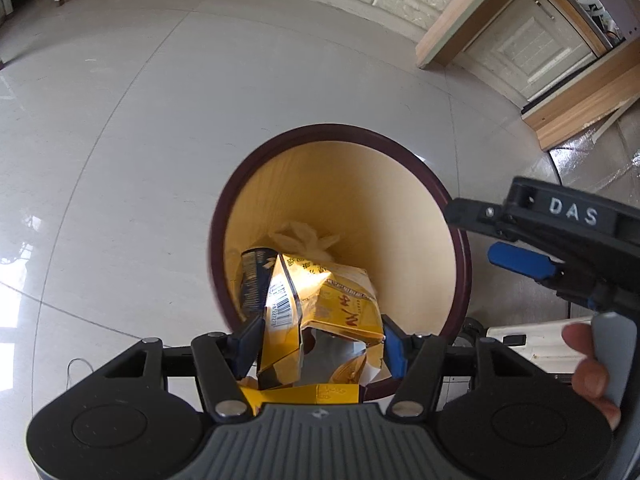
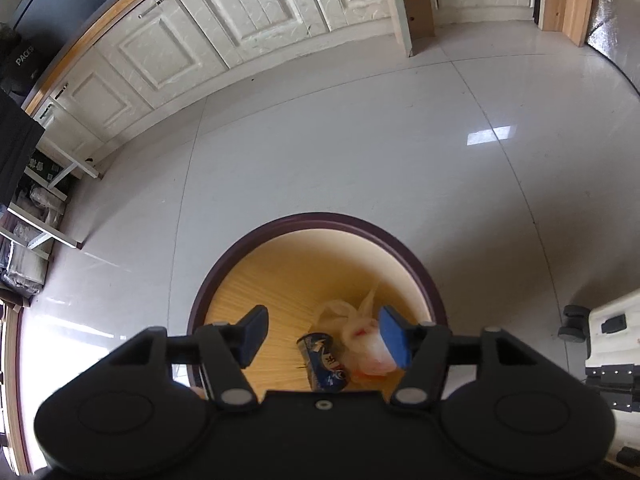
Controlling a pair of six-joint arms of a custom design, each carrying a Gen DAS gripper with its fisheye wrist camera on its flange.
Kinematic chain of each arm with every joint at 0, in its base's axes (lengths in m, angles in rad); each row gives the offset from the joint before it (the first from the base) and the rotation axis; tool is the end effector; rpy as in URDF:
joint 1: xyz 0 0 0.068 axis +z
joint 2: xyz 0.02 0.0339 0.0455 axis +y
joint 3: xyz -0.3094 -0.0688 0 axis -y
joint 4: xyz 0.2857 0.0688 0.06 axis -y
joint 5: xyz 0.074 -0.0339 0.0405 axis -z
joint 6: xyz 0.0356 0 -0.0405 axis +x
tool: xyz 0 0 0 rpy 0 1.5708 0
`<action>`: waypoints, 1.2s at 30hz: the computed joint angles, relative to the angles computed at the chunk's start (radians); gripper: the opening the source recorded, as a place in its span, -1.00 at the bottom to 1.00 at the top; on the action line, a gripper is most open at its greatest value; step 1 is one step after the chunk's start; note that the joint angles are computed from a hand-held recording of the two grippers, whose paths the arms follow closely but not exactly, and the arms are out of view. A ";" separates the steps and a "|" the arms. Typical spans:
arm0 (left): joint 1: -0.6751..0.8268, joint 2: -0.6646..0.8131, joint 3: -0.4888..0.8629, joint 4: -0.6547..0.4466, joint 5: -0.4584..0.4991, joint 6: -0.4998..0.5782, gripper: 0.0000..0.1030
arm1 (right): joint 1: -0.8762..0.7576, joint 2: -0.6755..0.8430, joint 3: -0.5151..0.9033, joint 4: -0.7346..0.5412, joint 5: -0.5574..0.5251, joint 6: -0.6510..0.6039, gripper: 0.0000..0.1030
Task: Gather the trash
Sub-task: 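Open the right gripper to drop the white bag while the left gripper releases the gold bag, then raise both tools from the wastebasket back toward the table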
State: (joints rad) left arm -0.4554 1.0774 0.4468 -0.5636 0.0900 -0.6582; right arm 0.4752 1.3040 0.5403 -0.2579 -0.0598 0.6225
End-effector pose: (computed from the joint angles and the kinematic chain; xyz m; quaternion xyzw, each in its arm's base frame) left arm 0.1601 -0.0820 0.1642 -0.0910 0.9771 -0.1363 0.1354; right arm 0.2155 0.1133 0.1643 0.0627 0.9601 0.1660 0.2162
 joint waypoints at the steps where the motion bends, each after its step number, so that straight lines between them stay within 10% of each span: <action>1: 0.002 0.009 -0.002 0.016 0.006 0.005 0.19 | -0.002 -0.005 0.000 -0.008 0.000 -0.004 0.21; 6: 0.021 0.062 -0.009 0.129 0.045 0.028 0.25 | 0.006 -0.051 -0.007 -0.056 0.018 -0.003 0.21; 8: 0.017 0.099 0.006 0.130 0.048 0.038 0.63 | -0.005 -0.057 -0.006 -0.067 0.010 -0.012 0.21; 36: -0.024 -0.107 0.096 -0.311 -0.088 0.093 0.99 | 0.085 -0.223 -0.022 -0.379 0.159 -0.061 0.67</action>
State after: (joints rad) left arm -0.4793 0.9704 0.5432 -0.8749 0.0016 -0.5651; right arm 0.5603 1.0810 0.5185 -0.6365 0.0989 0.5613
